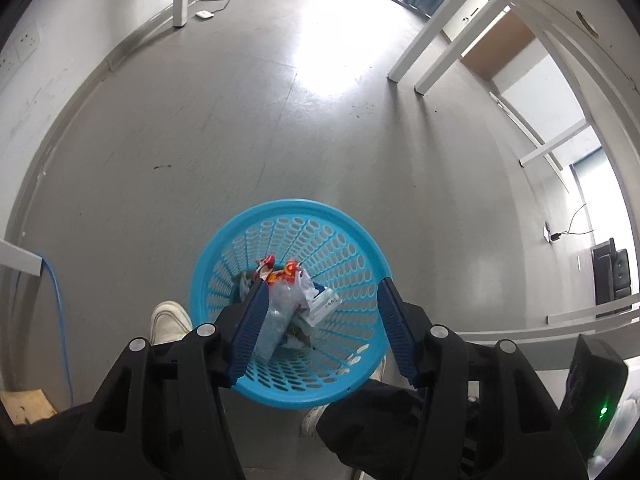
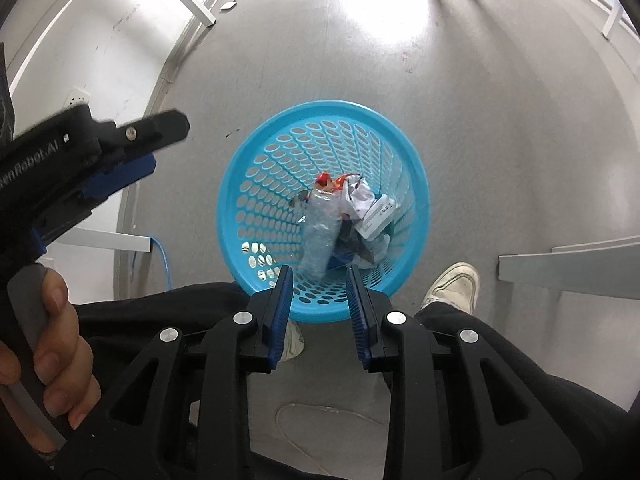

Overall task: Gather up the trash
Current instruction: 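Open both grippers to drop the bag and wrapper into the wastebasket, then raise both grippers back toward the white cups and white bag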

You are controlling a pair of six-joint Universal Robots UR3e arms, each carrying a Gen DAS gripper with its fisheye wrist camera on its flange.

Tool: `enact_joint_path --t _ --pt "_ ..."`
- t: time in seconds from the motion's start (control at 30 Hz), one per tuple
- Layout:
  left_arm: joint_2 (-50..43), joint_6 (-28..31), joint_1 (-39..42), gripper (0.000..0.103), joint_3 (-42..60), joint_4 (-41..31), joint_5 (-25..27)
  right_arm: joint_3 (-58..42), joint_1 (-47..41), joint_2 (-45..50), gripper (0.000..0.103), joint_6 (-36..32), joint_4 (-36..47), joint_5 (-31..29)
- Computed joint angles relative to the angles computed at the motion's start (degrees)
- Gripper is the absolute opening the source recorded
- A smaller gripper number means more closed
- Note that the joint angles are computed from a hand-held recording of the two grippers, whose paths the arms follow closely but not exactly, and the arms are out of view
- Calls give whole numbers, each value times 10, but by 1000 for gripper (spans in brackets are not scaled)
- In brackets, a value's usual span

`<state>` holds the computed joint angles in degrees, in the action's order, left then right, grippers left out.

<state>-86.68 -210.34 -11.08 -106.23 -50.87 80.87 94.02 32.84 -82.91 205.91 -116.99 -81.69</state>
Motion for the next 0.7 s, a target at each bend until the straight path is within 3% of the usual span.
enact_joint_path --t 0.1,0.23,0.33,0.4,0.47,0.57,0.7 --pt "25 0 9 55 -7 -26 -22 -35 33 7 32 1 23 -52" --pt "57 -4 1 55 -1 -76 10 -39 49 -12 33 1 29 -70" --pt "71 -11 -3 55 15 -153 34 -33 57 -33 34 0 33 -78" --pt "89 -17 8 55 10 -190 24 -34 65 -42 34 1 42 -88" --pt "118 -15 21 55 0 -204 6 -43 75 -48 34 5 54 -98" --pt "148 -17 -2 58 1 -198 30 -55 95 -62 43 16 65 -107" --pt "171 -24 -51 61 11 -194 65 -43 111 -107 44 26 68 -112"
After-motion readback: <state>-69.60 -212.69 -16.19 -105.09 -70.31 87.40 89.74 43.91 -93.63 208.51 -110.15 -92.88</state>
